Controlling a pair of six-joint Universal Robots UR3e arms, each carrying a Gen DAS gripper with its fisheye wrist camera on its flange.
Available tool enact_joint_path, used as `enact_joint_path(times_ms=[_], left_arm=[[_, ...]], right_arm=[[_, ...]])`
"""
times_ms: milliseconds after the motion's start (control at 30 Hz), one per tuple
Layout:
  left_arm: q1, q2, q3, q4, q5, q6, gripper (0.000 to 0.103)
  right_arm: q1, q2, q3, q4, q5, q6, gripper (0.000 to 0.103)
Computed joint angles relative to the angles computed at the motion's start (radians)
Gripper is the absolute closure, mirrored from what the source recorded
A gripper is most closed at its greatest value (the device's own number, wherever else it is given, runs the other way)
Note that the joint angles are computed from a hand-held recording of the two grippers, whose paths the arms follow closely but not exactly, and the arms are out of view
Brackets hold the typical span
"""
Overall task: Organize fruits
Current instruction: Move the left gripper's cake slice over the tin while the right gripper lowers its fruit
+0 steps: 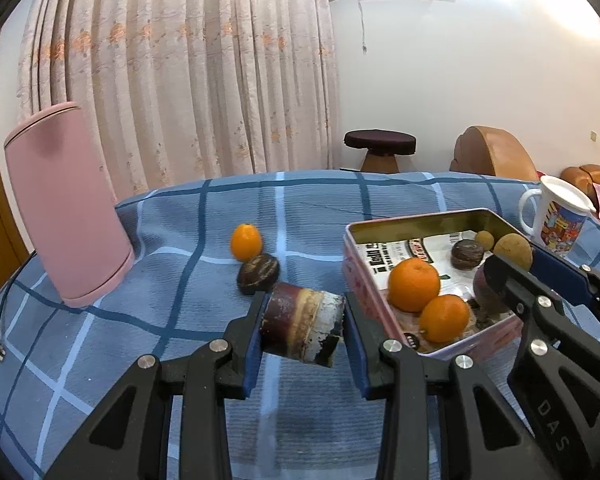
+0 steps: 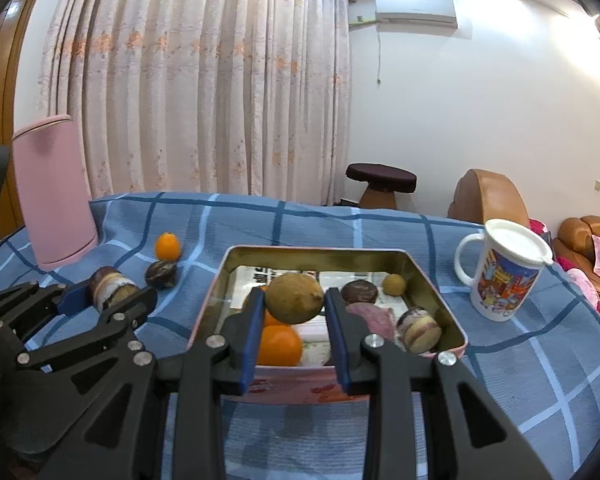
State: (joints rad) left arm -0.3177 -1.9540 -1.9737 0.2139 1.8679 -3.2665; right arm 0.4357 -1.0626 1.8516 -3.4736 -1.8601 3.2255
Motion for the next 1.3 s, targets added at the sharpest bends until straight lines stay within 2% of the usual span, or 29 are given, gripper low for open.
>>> enact_joint_path(times_ms=[667,1300], left_arm=[[-0.083,-0.110,0.191,-0.085,0.022,-0.007,0.065],[-0.109,-0.251,0.449,-0.218,-0.014,-0.014,0.065]], right_arm=[[-0.099,-0.029,0.044,-0.004,0.035,-0.012,0.070],[-0.202,-0.025,0.018,0.032,0.064,0.001,0.070]])
